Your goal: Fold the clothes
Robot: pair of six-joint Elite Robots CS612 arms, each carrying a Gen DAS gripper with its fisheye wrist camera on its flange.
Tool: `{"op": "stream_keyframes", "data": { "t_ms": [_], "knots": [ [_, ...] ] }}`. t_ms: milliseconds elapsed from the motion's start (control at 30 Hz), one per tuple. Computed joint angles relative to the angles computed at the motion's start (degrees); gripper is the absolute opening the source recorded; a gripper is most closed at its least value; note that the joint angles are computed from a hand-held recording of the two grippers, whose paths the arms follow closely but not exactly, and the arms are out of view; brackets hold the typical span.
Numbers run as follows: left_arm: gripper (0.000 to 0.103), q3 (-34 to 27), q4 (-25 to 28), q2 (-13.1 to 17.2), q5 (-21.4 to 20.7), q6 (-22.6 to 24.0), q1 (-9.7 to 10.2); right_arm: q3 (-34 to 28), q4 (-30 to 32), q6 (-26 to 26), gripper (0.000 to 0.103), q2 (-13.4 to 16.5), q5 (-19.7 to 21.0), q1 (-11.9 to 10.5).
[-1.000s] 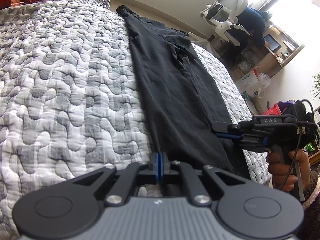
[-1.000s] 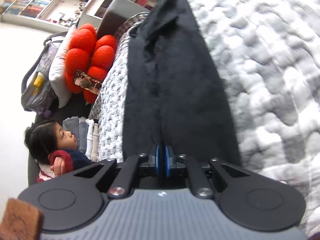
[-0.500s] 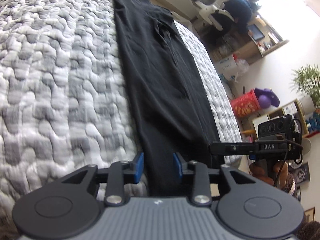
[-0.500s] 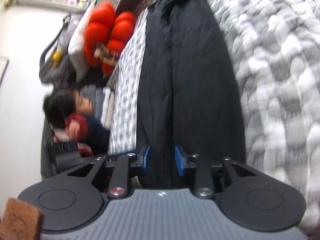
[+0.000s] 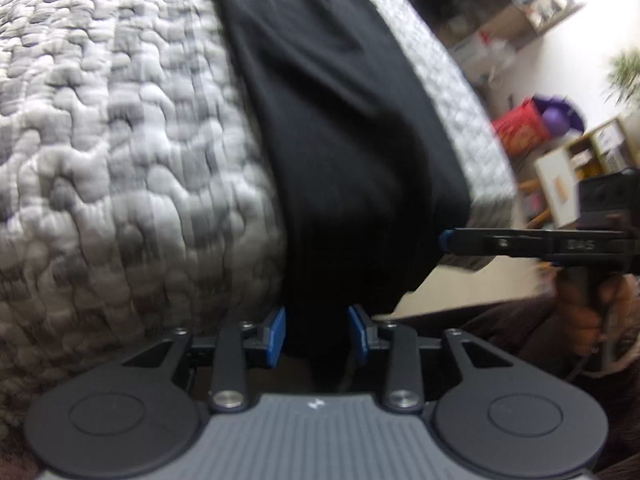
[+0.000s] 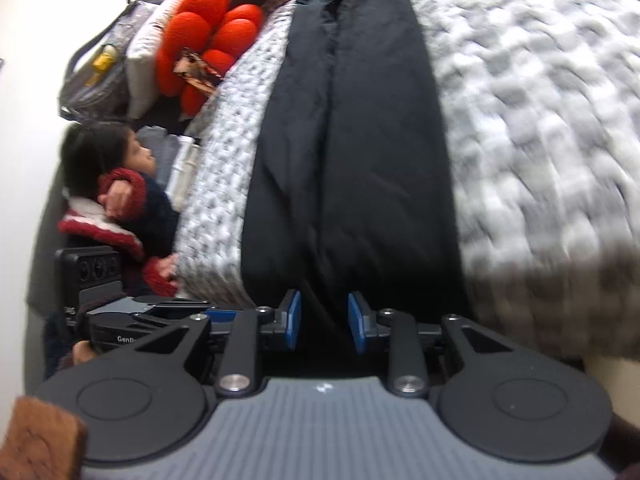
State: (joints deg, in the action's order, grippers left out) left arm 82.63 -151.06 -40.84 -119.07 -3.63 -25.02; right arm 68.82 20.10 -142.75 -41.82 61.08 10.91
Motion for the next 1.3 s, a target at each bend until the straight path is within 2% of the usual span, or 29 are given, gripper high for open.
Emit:
{"op": "stream_keyframes", "data": {
  "t_ms": [200, 333, 433, 500, 567, 600, 867, 967, 1300],
  "knots": [
    [0.044, -0.9, 2.88, 0.81, 3.71, 2.27, -1.62, 1.01, 0.96, -1.64, 0.031, 0.01, 4.13, 1.41],
    [0.044, -1.7, 5.08, 1.6, 5.21, 3.76, -2.26, 0.63, 0.93, -3.6, 0.031, 0.38, 5.61, 1.94],
    [0.043, -2.25, 4.48, 2.25, 6.12, 3.23, -2.76, -0.21, 1.79, -4.7, 0.031, 0.99, 6.92, 2.21],
    [0.04, -2.32, 3.04, 2.49, 5.91, 2.14, -2.65, -0.53, 2.12, -4.62, 0.031, 1.28, 7.32, 2.27],
    [0.017, -2.23, 1.83, 2.58, 5.26, 0.93, -2.32, -0.68, 2.36, -4.58, 0.031, 1.46, 7.69, 2.34],
    [0.002, -2.11, 1.66, 2.5, 5.21, 0.65, -2.2, -0.5, 2.36, -4.7, 0.031, 1.36, 7.71, 2.31],
    [0.001, 2.03, -1.18, -0.98, 6.9, 5.33, -2.47, 0.54, 2.83, -7.82, 0.031, 0.65, 6.74, 2.01],
    [0.001, 2.67, -1.7, -1.38, 6.75, 4.86, -2.34, 0.5, 3.28, -8.5, 0.031, 0.85, 6.3, 1.9],
    [0.001, 2.31, -1.0, -0.78, 10.17, 3.06, -3.14, -3.08, 7.07, -10.67, 0.031, 3.33, 5.63, 2.64]
  ]
}}
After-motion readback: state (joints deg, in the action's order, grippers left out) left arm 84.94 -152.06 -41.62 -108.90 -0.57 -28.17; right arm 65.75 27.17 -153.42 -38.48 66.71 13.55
